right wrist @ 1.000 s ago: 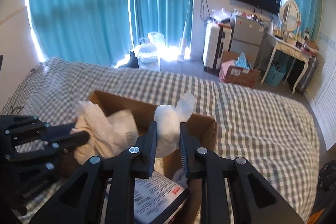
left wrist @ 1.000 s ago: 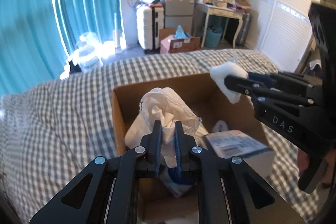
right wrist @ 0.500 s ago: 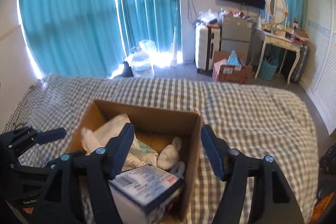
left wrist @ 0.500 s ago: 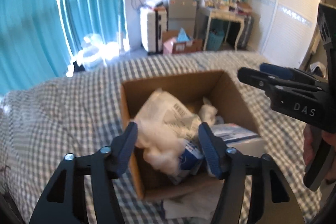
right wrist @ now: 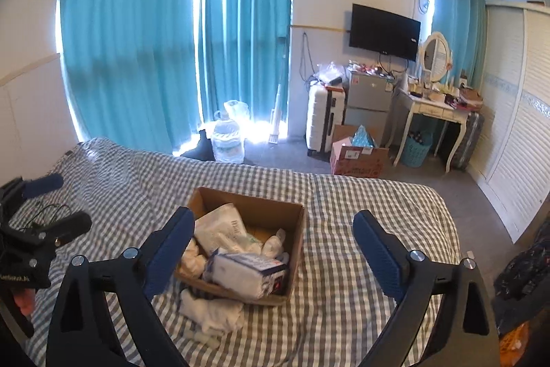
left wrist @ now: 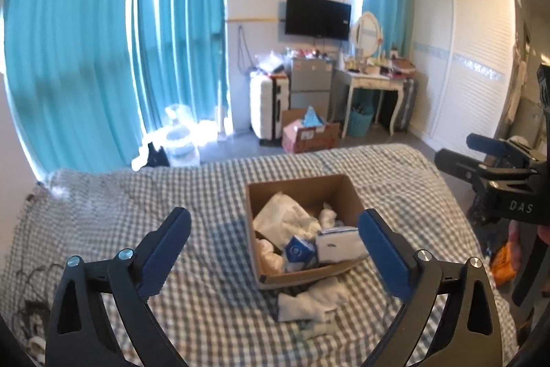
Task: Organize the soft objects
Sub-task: 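Grasp the white knit glove with right tool while left grasps a small white sock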
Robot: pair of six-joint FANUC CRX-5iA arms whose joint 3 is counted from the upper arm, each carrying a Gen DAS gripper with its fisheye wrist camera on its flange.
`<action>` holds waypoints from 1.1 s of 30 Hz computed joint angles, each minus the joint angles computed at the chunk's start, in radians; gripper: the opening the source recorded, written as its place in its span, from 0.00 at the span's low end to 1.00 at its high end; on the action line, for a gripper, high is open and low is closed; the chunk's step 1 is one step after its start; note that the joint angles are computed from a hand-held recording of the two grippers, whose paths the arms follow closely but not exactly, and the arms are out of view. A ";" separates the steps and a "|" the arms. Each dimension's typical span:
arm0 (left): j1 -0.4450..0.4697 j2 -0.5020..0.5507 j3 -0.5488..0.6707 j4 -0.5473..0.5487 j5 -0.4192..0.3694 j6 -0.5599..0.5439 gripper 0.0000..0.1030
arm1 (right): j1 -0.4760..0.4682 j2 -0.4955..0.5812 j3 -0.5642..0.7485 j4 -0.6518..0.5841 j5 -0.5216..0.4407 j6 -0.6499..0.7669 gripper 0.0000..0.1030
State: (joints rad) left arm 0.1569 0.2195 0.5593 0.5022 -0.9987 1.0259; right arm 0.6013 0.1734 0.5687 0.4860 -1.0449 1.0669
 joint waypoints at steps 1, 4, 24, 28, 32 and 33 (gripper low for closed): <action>0.004 -0.023 -0.029 0.002 0.016 -0.017 0.97 | 0.010 -0.013 -0.008 -0.004 -0.004 0.005 0.91; 0.012 -0.066 -0.098 0.002 0.046 -0.048 0.98 | 0.046 -0.047 -0.060 0.004 -0.015 -0.019 0.91; -0.058 -0.026 -0.440 -0.240 0.267 0.174 0.97 | -0.053 0.064 -0.279 -0.410 0.060 0.166 0.60; -0.052 -0.007 -0.429 -0.247 0.233 0.198 0.97 | -0.071 0.125 -0.208 -0.453 0.029 0.215 0.60; -0.044 -0.019 -0.454 -0.206 0.244 0.165 0.97 | -0.093 0.174 -0.141 -0.535 -0.009 0.243 0.46; -0.046 -0.027 -0.465 -0.206 0.251 0.160 0.97 | -0.088 0.173 -0.147 -0.523 -0.005 0.240 0.42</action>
